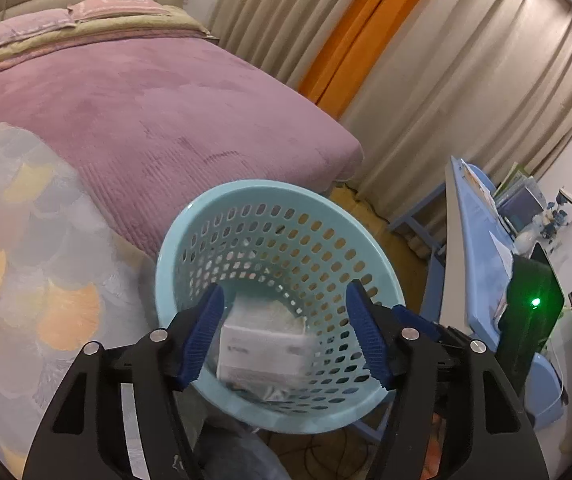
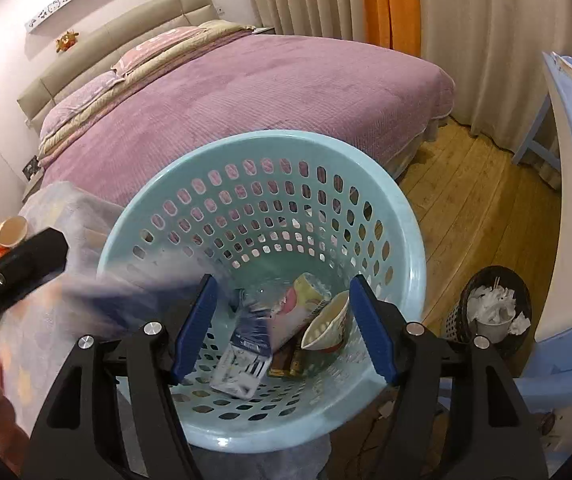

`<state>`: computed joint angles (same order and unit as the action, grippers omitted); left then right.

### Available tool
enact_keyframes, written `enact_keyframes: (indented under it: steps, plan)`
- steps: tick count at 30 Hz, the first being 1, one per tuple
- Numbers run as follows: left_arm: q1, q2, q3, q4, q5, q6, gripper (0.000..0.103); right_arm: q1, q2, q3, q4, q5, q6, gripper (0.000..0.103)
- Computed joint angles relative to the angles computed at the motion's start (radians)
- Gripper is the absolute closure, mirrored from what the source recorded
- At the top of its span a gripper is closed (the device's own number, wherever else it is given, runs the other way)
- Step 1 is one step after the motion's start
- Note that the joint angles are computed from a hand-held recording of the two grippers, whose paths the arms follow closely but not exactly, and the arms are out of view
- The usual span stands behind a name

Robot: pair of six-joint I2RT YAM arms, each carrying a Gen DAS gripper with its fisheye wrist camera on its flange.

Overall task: Collect trash
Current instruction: 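Carry both cartons over the blue basket and open both tools to drop them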

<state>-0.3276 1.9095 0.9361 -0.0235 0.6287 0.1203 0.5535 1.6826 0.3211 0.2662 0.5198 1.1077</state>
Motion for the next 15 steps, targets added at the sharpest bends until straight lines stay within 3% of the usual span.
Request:
enact_keyframes:
  steps: [8, 15]
  plan:
    - [0.080, -0.093, -0.089, 0.018, 0.026, 0.031, 0.041, 0.102, -0.081, 0.037, -0.126, 0.075, 0.054, 0.038]
    - [0.261, -0.257, -0.189, -0.008, 0.091, 0.111, 0.041, 0.232, -0.123, 0.130, -0.226, 0.154, 0.059, 0.038]
